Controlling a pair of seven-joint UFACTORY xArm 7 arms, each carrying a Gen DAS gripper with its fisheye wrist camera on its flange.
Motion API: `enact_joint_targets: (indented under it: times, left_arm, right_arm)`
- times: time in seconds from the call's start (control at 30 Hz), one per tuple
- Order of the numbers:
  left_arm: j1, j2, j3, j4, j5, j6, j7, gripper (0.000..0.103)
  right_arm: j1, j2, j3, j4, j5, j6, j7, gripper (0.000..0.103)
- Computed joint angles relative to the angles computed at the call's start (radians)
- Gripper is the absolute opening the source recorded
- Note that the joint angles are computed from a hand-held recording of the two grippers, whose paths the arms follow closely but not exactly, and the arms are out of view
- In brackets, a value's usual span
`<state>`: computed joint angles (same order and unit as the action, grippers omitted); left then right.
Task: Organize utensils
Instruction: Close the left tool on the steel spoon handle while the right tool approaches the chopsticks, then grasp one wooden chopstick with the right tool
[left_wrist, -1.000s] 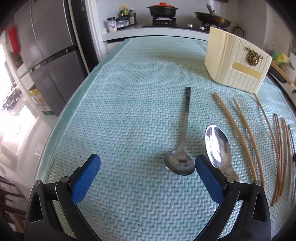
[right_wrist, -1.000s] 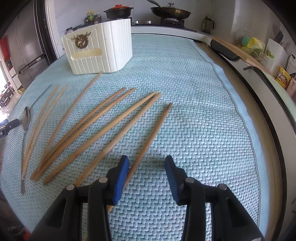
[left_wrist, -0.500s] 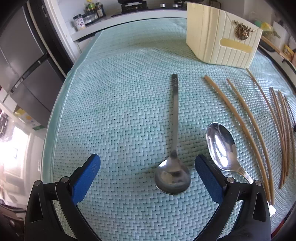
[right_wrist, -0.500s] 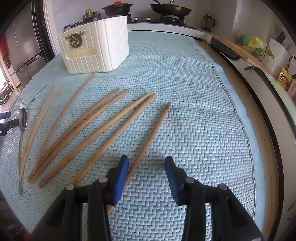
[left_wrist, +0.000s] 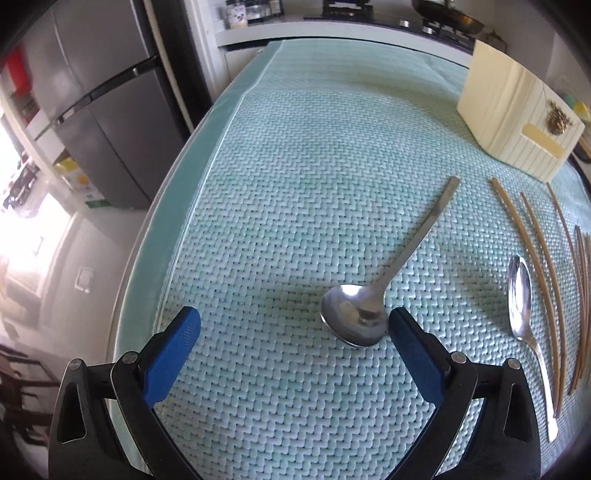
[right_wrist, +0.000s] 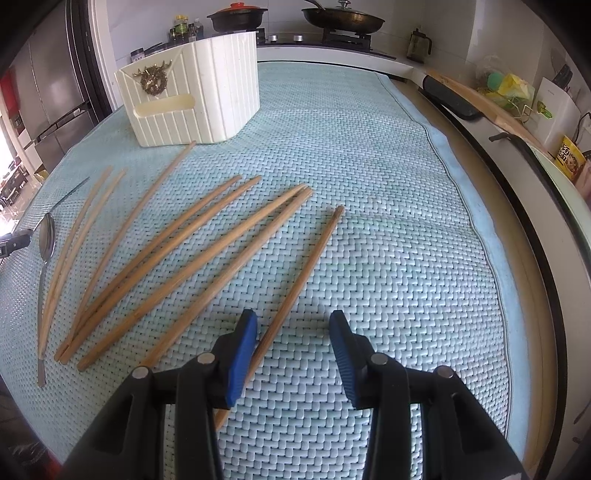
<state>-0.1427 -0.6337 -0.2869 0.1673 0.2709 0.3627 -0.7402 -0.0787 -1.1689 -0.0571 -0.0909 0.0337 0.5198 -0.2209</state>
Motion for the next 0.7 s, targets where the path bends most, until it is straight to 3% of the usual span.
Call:
enact_joint_targets:
  times: [0.03, 0.1, 0.27, 0.33, 0.4, 0.43, 0.5, 0.57, 0.7]
  left_arm:
    - [-0.018, -0.005, 0.025, -0.01, -0.025, -0.016, -0.001, 0.091]
    - [-0.015, -0.034, 0.012, -0.024, -0.042, -0.022, -0.035, 0.081]
    - [-0.071, -0.13, 0.049, -0.098, -0.118, -0.088, -0.085, 0.078]
    - [-0.075, -0.141, 0.069, -0.125, -0.146, -0.143, -0.095, 0.07]
    - [-0.087, -0.109, 0.111, -0.138, -0.176, -0.196, -0.08, 0.047]
    - [-0.051, -0.083, 0.104, -0.14, -0.17, -0.238, -0.068, 0.042]
    - [-0.064, -0.053, 0.15, -0.141, -0.188, -0.272, -0.029, 0.014]
    - [-0.096, -0.09, 0.113, -0.161, -0.228, -0.27, -0.075, 0.008]
    - [-0.058, -0.044, 0.084, -0.155, -0.223, -0.339, -0.073, 0.005]
  right_arm:
    - [0.0, -0.001, 0.003, -0.001, 0.0, -0.001, 0.003, 0.041]
    - [-0.002, 0.018, -0.001, 0.002, 0.0, -0.02, 0.0, 0.041]
    - [-0.005, 0.018, -0.009, 0.005, 0.001, -0.01, -0.015, 0.042]
    - [-0.004, 0.016, -0.014, 0.006, 0.002, -0.004, -0.024, 0.041]
    - [-0.004, 0.025, -0.025, 0.012, 0.007, -0.003, -0.037, 0.042]
    - [-0.004, 0.031, -0.032, 0.016, 0.011, -0.001, -0.043, 0.042]
    - [-0.005, 0.05, -0.056, 0.03, 0.026, 0.005, -0.06, 0.042]
    - [-0.003, 0.078, -0.084, 0.049, 0.049, 0.012, -0.074, 0.042]
    - [0.014, 0.187, -0.155, 0.114, 0.113, 0.011, -0.121, 0.042]
